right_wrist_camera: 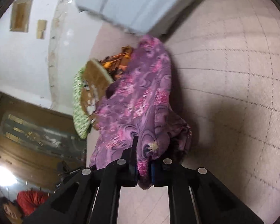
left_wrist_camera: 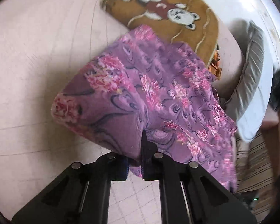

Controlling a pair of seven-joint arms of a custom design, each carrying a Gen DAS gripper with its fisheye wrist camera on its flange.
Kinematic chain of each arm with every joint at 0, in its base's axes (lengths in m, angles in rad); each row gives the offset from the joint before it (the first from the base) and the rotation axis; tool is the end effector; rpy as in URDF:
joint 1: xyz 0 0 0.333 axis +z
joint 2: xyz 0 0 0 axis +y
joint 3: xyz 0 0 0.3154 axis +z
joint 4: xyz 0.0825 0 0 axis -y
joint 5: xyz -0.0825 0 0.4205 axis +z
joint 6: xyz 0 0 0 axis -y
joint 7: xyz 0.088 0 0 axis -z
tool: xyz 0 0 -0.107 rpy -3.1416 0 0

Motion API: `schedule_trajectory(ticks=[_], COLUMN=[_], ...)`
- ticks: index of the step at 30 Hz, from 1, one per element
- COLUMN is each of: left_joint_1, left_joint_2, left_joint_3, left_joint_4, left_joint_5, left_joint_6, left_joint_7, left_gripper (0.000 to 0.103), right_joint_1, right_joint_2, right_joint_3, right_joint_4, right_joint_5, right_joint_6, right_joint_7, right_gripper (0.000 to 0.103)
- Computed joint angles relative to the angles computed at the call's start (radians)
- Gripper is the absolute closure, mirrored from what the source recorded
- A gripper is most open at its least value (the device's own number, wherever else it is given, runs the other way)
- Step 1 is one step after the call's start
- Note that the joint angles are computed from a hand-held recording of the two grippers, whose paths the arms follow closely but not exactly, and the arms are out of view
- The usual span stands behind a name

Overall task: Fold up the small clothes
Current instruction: 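Grasp the folded garment edge with the left gripper while the right gripper grasps a sleeve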

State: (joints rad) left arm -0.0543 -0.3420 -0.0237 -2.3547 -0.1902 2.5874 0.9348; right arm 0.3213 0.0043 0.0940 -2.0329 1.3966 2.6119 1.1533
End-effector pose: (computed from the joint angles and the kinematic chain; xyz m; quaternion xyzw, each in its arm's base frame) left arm 0.5179 -0.0377 0.5102 -0.8655 0.4082 -0.2846 0.0565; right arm 0.5764 0.2306 0.4745 -0.5263 0.6753 0.1776 0.4852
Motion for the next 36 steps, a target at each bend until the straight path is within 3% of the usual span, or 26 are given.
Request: schedule_trajectory(ticks=[2,4,8,10,14,15,16,18,19,20,21,22,24,26,28,30,32,35,36], left_joint_1=[0.029,0.022,-0.055,-0.095,-0.118,-0.123,-0.129,-0.111,-0.084,-0.065,-0.058,-0.053,-0.058,-0.082,-0.062,-0.025,-0.003,0.029,0.039], left_joint_2=[-0.047,-0.087,-0.248,-0.296,-0.302,-0.323,-0.356,-0.422,-0.435,-0.422,-0.399,-0.353,-0.225,-0.064,0.064,0.182,0.234,0.313,0.33], left_joint_3=[-0.036,-0.034,0.016,0.037,0.066,0.085,0.106,0.115,0.102,0.096,0.102,0.115,0.149,0.202,0.205,0.195,0.192,0.192,0.18], left_joint_4=[-0.022,-0.047,-0.165,-0.204,-0.219,-0.233,-0.248,-0.265,-0.253,-0.229,-0.203,-0.161,-0.061,0.079,0.185,0.269,0.289,0.337,0.351], left_joint_5=[0.081,0.093,0.024,0.001,-0.013,-0.037,-0.062,-0.064,-0.032,-0.005,0.006,0.01,-0.014,-0.096,-0.12,-0.127,-0.215,-0.448,-0.473], left_joint_6=[-0.006,-0.008,-0.048,-0.081,-0.197,-0.205,-0.205,-0.188,-0.172,-0.161,-0.152,-0.142,-0.126,-0.184,-0.243,-0.271,-0.271,-0.362,-0.382], left_joint_7=[-0.048,-0.064,-0.012,0.035,0.138,0.171,0.211,0.267,0.284,0.297,0.316,0.338,0.391,0.484,0.494,0.458,0.48,0.637,0.669], left_gripper=[0.096,0.096,0.096,0.096,0.096,0.096,0.096,0.095,0.087,0.078,0.048,0.027,0.024,0.024,0.025,0.025,0.025,0.025,0.025], right_joint_1=[-0.001,0.001,0.006,0.006,-0.033,-0.037,-0.04,-0.042,-0.043,-0.038,-0.034,-0.031,-0.033,-0.038,-0.034,-0.029,-0.032,-0.04,-0.043], right_joint_2=[-0.038,-0.088,-0.214,-0.278,-0.286,-0.28,-0.278,-0.282,-0.27,-0.251,-0.222,-0.185,-0.078,0.015,0.112,0.193,0.231,0.267,0.28], right_joint_3=[-0.004,-0.013,-0.056,-0.071,-0.052,-0.056,-0.061,-0.064,-0.064,-0.069,-0.07,-0.069,-0.055,-0.039,-0.036,-0.038,-0.033,-0.017,-0.013], right_joint_4=[-0.029,-0.073,-0.189,-0.256,-0.29,-0.288,-0.288,-0.287,-0.266,-0.239,-0.201,-0.157,-0.034,0.074,0.171,0.26,0.298,0.339,0.354], right_joint_5=[0.018,0.039,0.082,0.056,-0.34,-0.393,-0.421,-0.454,-0.476,-0.484,-0.496,-0.512,-0.592,-0.732,-0.91,-1.003,-1.028,-1.013,-1.008], right_joint_6=[-0.031,-0.058,-0.139,-0.137,-0.156,-0.168,-0.165,-0.105,-0.065,-0.041,-0.018,-0.002,0.008,-0.012,-0.03,-0.081,-0.092,-0.101,-0.111], right_joint_7=[-0.027,-0.042,-0.055,-0.027,0.242,0.286,0.32,0.346,0.344,0.329,0.319,0.316,0.331,0.395,0.493,0.544,0.547,0.528,0.519], right_gripper=[0.095,0.095,0.094,0.094,0.085,0.084,0.076,0.066,0.06,0.051,0.046,0.038,0.032,0.032,0.032,0.032,0.032,0.032,0.032])
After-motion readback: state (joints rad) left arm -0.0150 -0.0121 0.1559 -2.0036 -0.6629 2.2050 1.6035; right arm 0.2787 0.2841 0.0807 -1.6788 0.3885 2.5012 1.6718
